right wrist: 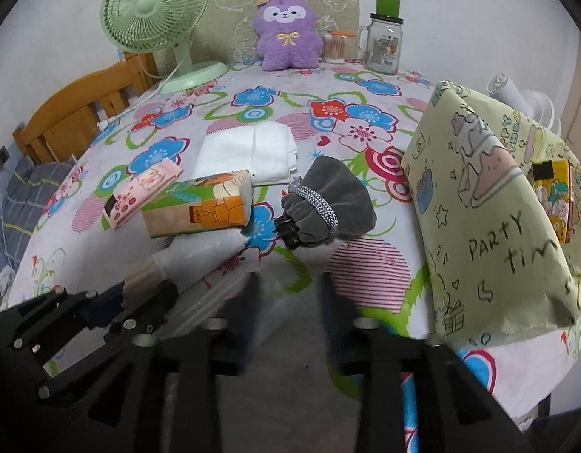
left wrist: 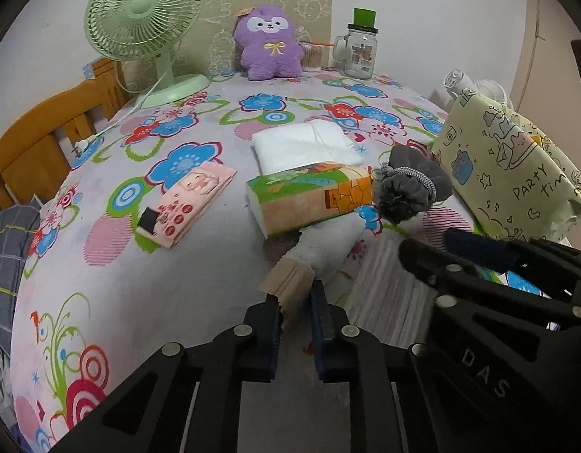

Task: Organize soft objects
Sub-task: 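Close the right tool on the clear plastic sleeve while the left tool closes on the white rolled cloth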

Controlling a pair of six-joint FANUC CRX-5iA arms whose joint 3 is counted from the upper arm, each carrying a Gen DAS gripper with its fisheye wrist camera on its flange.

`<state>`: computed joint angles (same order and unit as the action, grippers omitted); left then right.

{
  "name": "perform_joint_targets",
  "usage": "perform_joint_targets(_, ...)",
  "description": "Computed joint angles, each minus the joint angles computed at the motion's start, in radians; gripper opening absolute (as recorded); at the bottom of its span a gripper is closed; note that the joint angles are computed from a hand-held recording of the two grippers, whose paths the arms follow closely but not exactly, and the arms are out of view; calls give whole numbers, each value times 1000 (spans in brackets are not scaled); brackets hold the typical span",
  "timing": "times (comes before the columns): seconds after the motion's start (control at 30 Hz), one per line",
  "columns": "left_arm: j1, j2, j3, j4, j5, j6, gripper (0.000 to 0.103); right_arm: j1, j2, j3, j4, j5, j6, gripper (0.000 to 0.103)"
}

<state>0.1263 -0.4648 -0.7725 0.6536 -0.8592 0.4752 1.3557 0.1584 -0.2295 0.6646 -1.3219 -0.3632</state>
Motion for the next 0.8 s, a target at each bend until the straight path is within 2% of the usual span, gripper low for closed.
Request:
perform_joint_targets(0.07,13,-13,-8,5,-6,-6,10,10,-1,-4,13,-6,-24,65)
perform_joint_targets(0.5,115,-100,-56,-1,-46,-33,11,27,30,35,-20,9,-19,66)
perform_joint_targets(0.6,127,-100,-59,-2,-45,-28,26,21,37,42,-33,19,-14,66)
perform_joint_targets(0.63,125,-103,-63,1,-35,-27,35,19,38,42,-33,24,-16,66)
perform_joint_targets(0.8,103,-89,-62,0,22,-23,50,5,40,43,-34,39,-21,67)
